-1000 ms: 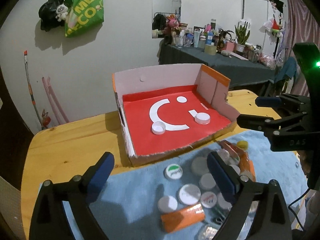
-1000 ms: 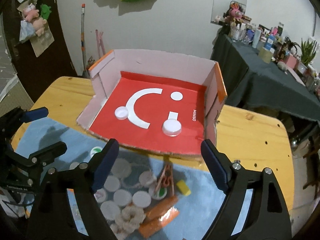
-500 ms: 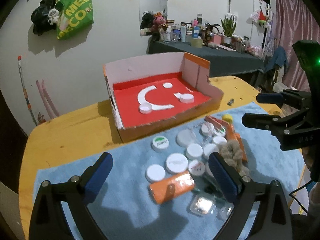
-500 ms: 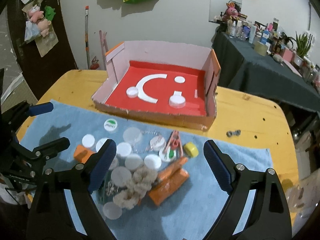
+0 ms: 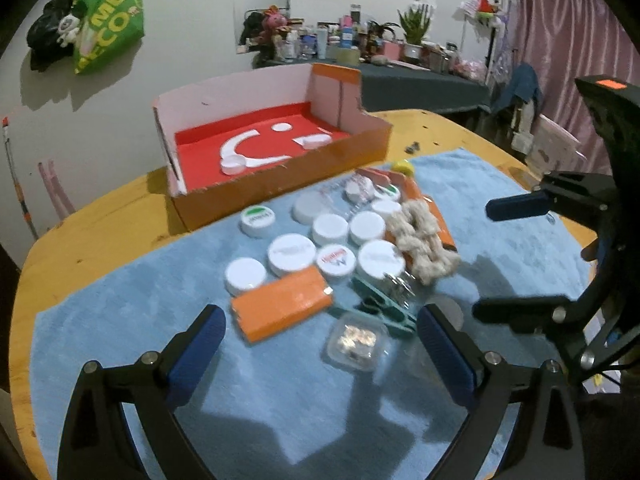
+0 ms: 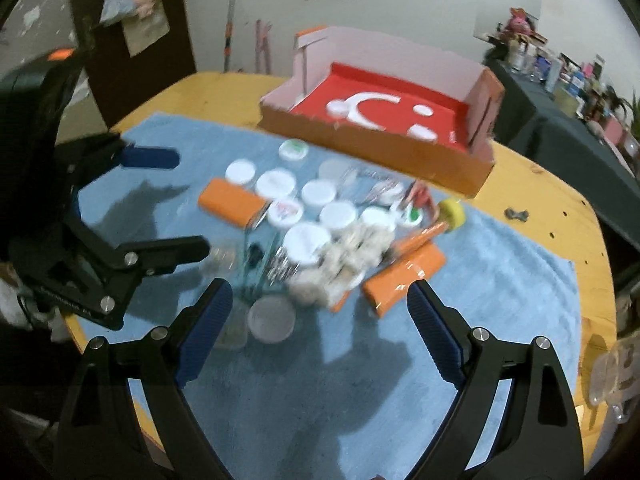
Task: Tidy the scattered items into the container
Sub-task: 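Withdraw both open tools from the box back toward the towel items, then grasp the clear plastic cup with the right tool while the left tool grasps the clear coin box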
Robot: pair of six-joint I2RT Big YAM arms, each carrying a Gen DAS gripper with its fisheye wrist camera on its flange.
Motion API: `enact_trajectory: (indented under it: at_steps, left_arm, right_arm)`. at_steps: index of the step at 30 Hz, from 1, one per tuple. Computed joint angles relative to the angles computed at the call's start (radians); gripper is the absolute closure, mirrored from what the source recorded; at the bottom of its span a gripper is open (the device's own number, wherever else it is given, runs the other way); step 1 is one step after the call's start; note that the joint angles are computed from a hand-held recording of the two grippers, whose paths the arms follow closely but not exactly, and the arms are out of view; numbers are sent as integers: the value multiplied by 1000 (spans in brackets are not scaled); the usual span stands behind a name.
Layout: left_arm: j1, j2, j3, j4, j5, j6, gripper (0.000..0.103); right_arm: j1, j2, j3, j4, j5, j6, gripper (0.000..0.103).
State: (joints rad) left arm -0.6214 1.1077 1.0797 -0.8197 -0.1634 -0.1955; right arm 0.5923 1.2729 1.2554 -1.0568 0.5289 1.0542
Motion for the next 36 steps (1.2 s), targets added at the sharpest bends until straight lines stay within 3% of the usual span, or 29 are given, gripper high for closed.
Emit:
enact_trajectory:
  at_steps: [3,10,18,25,36]
  left_arm:
    - [-15,-4,-11,0,0,7,6]
    - [-15,13,-11,-20,-6,4,17]
    - [0,39,-6,-40,3,4,25]
    - [2,56,-3,-44,17,7,28]
    - [9,80,6,-42,77,10,44]
  right_arm:
    - [13,-1,-17,36,-23,-2,13]
    - [18,10,-29,35,-34,21,15]
    - [-8,15,-54,50,-98,20,33]
    - [-17,31,-50,63,-122,-8,36]
    - [-26,56,-43,89,-129,-29,47]
